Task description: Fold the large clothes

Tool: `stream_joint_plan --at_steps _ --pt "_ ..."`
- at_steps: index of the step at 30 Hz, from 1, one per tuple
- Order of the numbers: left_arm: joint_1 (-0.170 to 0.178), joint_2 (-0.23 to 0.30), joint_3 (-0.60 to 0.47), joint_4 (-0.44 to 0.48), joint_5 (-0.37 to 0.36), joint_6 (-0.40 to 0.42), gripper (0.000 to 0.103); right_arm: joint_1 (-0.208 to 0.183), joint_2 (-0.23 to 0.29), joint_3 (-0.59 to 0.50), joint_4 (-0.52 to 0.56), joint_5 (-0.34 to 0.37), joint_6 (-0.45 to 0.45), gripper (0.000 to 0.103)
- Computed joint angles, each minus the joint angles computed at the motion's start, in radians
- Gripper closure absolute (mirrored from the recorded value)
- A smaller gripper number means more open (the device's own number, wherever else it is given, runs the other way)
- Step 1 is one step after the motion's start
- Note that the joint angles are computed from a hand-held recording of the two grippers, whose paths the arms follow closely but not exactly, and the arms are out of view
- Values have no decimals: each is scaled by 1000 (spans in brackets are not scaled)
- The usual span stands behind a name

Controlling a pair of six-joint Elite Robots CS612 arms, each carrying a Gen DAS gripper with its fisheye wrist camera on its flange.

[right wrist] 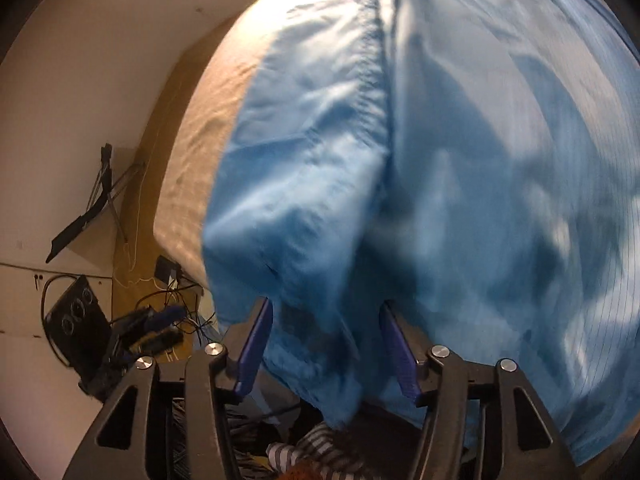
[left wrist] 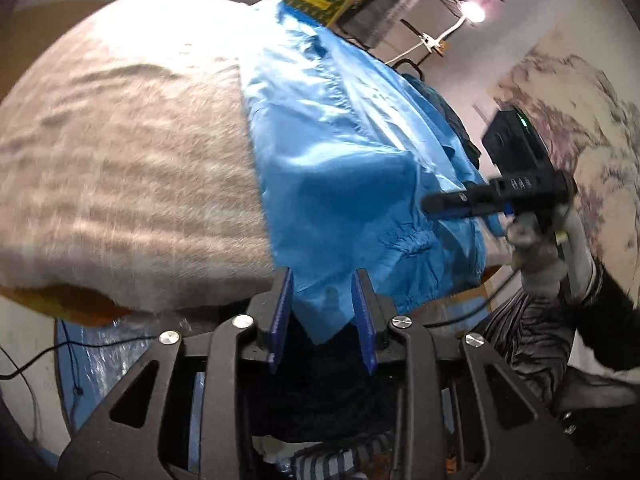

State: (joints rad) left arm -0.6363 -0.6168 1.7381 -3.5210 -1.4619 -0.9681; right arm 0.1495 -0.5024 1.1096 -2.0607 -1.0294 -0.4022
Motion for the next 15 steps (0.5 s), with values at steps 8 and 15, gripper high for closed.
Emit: stream_joint_plan --at_steps 8,15 --pt "3 -16 16 -11 61 -40 73 -20 29 -12 302 319 -112 94" --pt "10 -15 22 3 73 -80 73 13 21 28 189 186 -104 94"
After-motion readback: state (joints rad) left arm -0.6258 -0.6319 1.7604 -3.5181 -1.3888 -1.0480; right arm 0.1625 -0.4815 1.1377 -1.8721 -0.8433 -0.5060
